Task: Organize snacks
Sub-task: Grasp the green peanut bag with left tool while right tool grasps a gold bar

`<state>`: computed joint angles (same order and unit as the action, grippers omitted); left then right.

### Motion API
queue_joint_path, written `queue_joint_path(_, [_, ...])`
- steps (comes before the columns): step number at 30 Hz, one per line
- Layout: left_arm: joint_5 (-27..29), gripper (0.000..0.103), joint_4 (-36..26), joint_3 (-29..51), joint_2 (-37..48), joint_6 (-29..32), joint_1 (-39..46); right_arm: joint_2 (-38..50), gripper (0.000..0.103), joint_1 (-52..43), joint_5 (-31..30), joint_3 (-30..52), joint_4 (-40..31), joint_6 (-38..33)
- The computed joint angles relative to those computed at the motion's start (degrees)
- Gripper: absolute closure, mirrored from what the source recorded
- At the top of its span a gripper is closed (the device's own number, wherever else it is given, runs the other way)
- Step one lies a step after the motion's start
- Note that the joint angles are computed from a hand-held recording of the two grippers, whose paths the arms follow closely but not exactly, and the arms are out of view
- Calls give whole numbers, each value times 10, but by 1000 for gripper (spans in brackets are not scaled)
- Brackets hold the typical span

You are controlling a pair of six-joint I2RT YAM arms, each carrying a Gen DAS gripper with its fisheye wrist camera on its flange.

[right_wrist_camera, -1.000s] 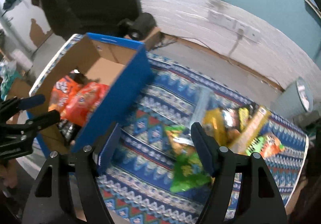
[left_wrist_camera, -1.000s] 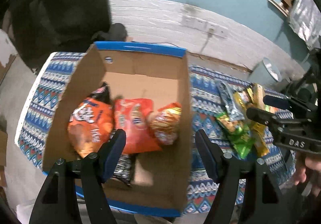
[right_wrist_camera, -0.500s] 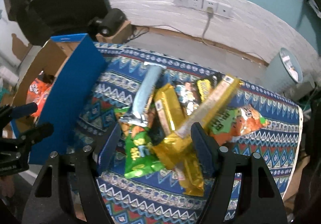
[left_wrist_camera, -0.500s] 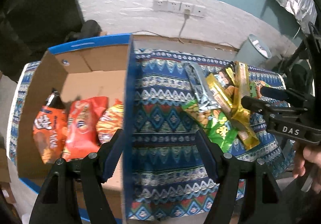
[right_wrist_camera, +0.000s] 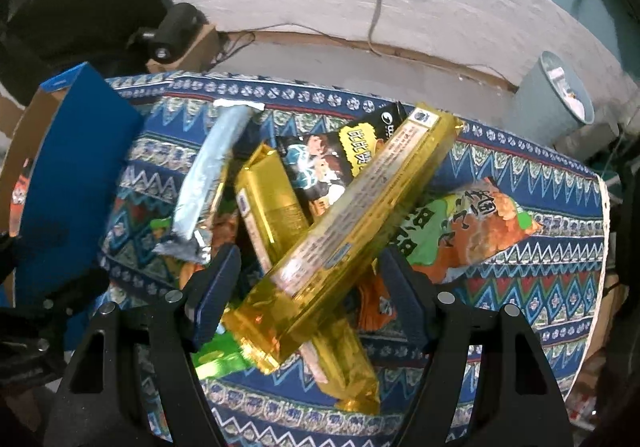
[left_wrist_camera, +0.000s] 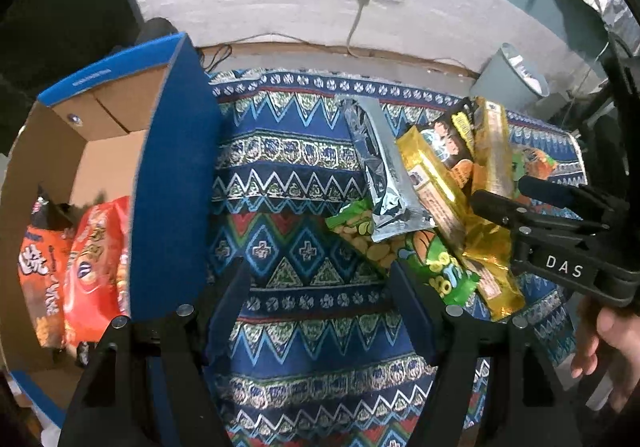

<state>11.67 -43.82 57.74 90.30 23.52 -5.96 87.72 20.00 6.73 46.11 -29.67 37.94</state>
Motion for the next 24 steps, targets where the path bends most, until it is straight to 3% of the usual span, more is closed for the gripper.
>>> queue_joint_path(8, [-17, 30, 16, -8, 29, -16, -27, 32, 32, -16, -21, -20, 41, -24])
queue_joint_path(10, [-14, 30, 13, -7, 32, -22, -32, 20, 44, -18, -29, -35, 49, -29])
queue_joint_path(13, [-6, 28, 9, -8, 32, -36, -43, -8, 53, -21, -36, -62, 54, -33])
queue_joint_path(19, [20, 25, 1, -9, 38, -84, -71, -95, 67, -37, -56, -136, 54, -41])
queue_joint_path(24, [18, 22, 16, -13, 56, -126, -112, -178, 71, -48, -71, -198, 39, -48])
